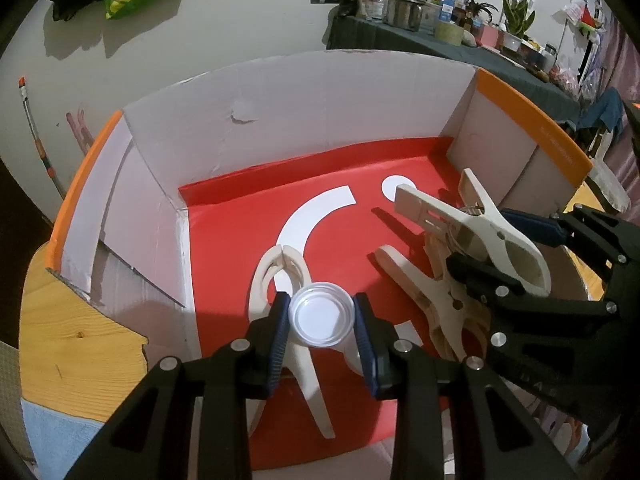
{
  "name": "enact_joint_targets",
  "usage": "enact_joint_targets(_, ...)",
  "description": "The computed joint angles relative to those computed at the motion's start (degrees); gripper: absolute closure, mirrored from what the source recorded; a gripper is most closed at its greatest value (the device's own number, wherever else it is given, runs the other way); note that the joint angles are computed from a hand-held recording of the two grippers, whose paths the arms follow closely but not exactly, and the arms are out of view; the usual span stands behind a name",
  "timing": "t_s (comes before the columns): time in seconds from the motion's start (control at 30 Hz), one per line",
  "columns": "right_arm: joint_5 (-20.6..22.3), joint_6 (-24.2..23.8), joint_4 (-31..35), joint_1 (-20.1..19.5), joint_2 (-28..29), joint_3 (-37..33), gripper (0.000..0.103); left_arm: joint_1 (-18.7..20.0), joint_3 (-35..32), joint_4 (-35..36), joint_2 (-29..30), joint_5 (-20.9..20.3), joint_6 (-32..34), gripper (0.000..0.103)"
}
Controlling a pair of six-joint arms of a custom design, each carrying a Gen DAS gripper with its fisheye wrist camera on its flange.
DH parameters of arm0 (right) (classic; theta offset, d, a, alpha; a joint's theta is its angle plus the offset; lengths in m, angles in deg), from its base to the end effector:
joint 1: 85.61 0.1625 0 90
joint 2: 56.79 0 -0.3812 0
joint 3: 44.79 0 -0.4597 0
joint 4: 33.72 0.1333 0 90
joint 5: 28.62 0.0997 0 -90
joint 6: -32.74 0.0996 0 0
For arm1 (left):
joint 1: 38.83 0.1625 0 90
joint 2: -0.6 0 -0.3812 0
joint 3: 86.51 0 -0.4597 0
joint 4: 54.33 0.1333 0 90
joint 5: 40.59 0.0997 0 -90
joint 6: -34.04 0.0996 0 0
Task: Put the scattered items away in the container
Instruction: 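Open both grippers to release the clamp and the cap in the box, then withdraw both grippers from the box back over the towel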
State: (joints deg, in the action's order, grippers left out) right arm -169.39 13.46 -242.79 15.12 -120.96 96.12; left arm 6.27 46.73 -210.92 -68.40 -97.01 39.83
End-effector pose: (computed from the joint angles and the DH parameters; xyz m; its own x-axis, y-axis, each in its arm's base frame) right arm 0.1273 -0.3704 0.0787 -0.6328 0.1328 0.7629 -0.3672 0.8160 -0.4466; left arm -0.1767 -0.4442 0.0255 -0.5319 0.6405 -0.5540 0.7628 0.6464 0.0150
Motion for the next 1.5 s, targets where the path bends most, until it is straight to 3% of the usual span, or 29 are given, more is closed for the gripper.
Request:
enact_joint_targets(0.23, 0.5, 0.2, 1.0, -0.1, -0.5, 0.4, 0.043, 0.2, 0.1, 1.5, -1.0, -1.1, -0.2, 0.065)
enact_joint_targets(0.67, -0.1, 0.2, -0.1, 0.6, -0.2, 0.6, 0.042, 0.1, 0.4, 2.5, -1.9, -0.8, -0.3, 0.065)
enact_joint_targets(0.8, -0.8, 0.2, -0.8, 1.5, -0.3, 0.6, 0.037, 0.2, 0.5, 2.9, -2.3, -0.8, -0.6, 0.065)
enact_joint_targets(1.03, -1.8, 0.5, -1.7, 3.8, -0.7, 1.2, 0.036, -0.2, 1.3, 3.0, -3.9, -1.2, -1.4, 0.065)
enact_joint_targets(1.27, -3.0, 1.6, -2.0, 8.2, -2.6, 3.4, 0.029, -2.1, 4.4, 4.4, -9.9, -2.2, -1.1, 0.063)
enact_joint_targets(1.5, -6.9, 4.4, -1.8, 15.7, -5.8, 7.2, 0.019, -5.2, 10.8, 9.8, -23.3, -3.2, -0.2, 0.049)
